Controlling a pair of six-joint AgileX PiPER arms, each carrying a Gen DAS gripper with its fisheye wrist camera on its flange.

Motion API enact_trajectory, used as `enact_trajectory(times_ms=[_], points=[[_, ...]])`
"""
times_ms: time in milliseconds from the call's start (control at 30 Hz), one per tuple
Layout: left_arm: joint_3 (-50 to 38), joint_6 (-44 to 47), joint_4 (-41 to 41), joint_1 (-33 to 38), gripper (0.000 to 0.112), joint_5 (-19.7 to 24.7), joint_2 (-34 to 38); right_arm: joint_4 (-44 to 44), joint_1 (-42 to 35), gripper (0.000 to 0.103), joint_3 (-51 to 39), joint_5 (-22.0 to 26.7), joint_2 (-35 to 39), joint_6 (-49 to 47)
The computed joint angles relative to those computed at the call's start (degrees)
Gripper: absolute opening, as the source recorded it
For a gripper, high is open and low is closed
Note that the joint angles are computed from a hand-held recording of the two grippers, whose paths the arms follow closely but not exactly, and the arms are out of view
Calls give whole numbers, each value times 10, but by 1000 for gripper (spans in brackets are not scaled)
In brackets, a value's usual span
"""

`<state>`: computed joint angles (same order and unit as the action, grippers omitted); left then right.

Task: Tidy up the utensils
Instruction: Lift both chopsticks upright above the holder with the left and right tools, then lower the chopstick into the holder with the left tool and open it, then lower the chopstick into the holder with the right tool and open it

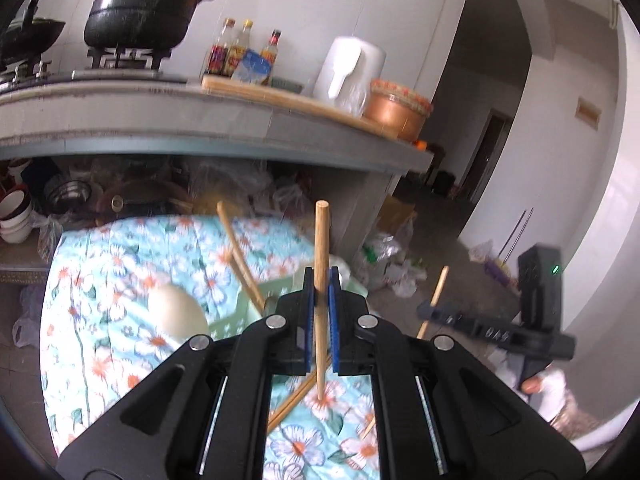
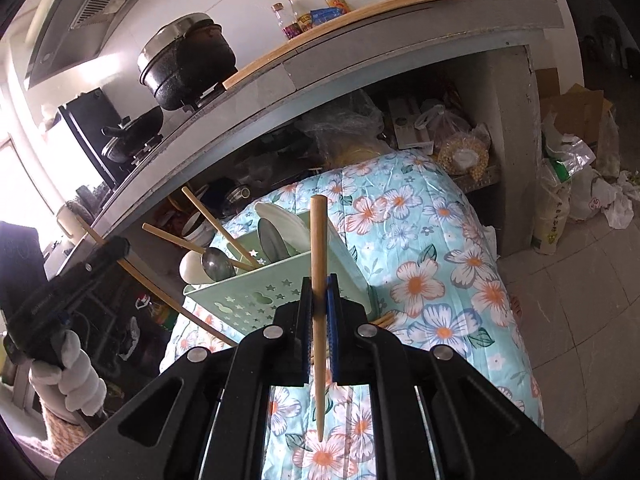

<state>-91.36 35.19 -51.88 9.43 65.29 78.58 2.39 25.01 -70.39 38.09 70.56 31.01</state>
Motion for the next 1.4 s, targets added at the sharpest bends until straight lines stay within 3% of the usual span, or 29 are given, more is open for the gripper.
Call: enact_trajectory(times_ms=[67,233,367,667,833,900,1133,1400], points=[[-41,-1,-27,13,6,10,11,19,-9,7,-3,0,-3,-19],[-120,-14,-45,7,6,-23,36,31,-24,7,-26,8,-21,-45],[-151,-40,14,-41,6,-77,56,29,-35,7,-40,13,-34,-54],[-138,-98,156,-123,6,-130,117,67,-72,7,-45,25,-24,-100],[-129,-105,163,-126,7,-112,130,67,-73,7,-70,33,-8,-111],[-119,-106,165,-124,21,-118,127,60,-69,7,-89,37,0,-114],[-86,-84,140,-103,35,-136,100,53,-65,7,-193,59,38,-144],[24,32,16,-24,58,-161,16,44,-33,7,-372,73,112,-191]])
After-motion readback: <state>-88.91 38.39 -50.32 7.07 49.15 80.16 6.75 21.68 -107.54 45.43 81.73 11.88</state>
